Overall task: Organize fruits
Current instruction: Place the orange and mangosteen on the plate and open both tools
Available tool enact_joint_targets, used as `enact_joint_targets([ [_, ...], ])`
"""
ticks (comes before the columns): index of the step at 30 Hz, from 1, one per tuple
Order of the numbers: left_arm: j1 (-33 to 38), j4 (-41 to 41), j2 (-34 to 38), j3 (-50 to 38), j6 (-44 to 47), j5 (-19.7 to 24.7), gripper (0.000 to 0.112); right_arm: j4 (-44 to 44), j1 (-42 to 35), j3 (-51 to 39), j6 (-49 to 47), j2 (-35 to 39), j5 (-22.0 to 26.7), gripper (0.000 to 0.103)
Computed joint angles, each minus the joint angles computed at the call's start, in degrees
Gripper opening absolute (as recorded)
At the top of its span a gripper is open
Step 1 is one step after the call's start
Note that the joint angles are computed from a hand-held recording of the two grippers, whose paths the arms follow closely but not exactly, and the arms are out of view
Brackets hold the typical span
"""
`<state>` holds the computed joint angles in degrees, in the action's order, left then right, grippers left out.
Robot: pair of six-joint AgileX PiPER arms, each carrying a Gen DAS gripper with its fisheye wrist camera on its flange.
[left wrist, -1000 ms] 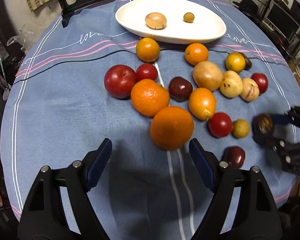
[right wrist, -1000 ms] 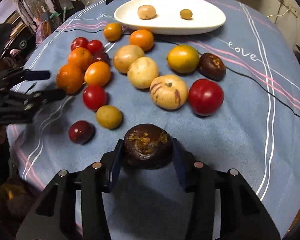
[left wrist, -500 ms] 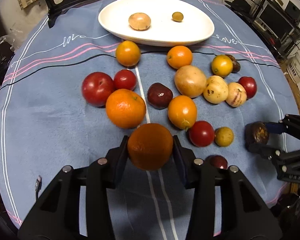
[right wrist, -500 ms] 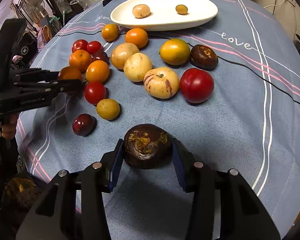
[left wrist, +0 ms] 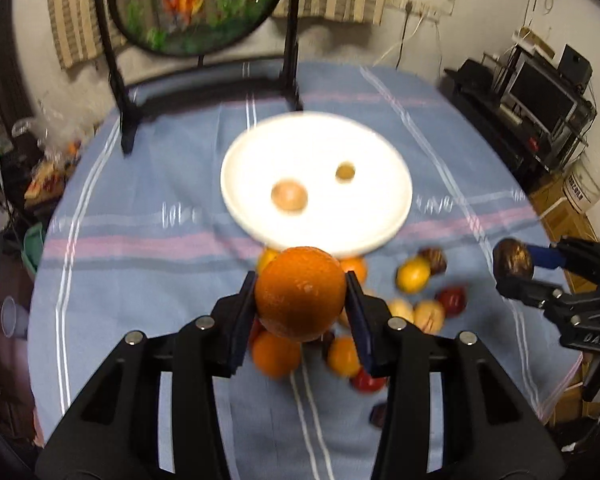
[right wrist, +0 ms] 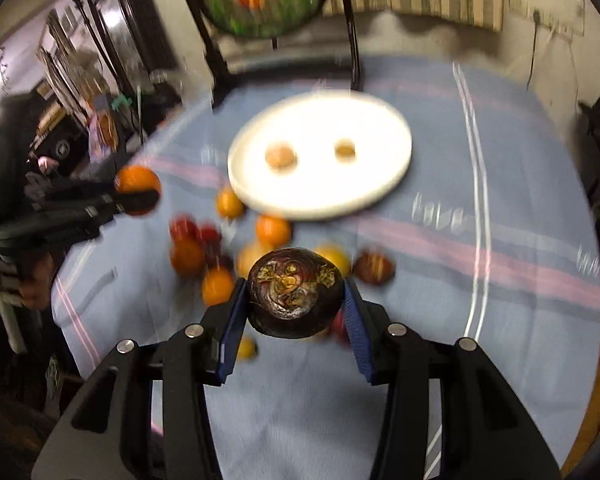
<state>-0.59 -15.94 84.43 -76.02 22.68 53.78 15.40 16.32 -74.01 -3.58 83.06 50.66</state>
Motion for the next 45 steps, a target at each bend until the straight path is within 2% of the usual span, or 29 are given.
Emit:
enact_joint_targets([
  [7,-5.98,5.83,8.44,-13.34,-7.46,0.93,0.043,-0.09,-1.97,-16.11,-0.62,9.6,1.03,0.047],
  [16,-9.74,14.77,22.51,-27.48,-16.36,4.08,0.043,1.28,-4.55,-26.63,0.41,21.61,2.71,0.047],
  [26,-10.79,17.96,33.81,-38.13,-18.48,7.67,0.044,1.04,-4.19,-39.51,0.28,34.87,8.29,0.047],
  [34,-9.95,17.77,40.25,-45.13,-17.14,9.72,0.044,0.4,-3.86,-45.44,0.17,40.64,10.82,0.047],
  [39,-10.08,18.47,44.82,-50.96,-16.78,12.53,0.044,-0.68,-3.41,-46.51,-0.43,42.96,12.15,0.047],
  [42,-10.32,18.8,47.54,-55.12,-17.19,14.73,0.045,-1.84,-3.15,-49.52,0.44,45.46,14.71,0.048],
  [43,-10.3,18.68,48.45,-56.61,-17.28,15.65,0.048,-2.22,-3.11,-49.54,0.7,45.68,14.54,0.049],
  [45,-10.38,19.16,48.14,-56.15,-18.04,14.7,0.069,-1.55,-3.52,-50.35,0.62,46.26,15.01,0.049],
])
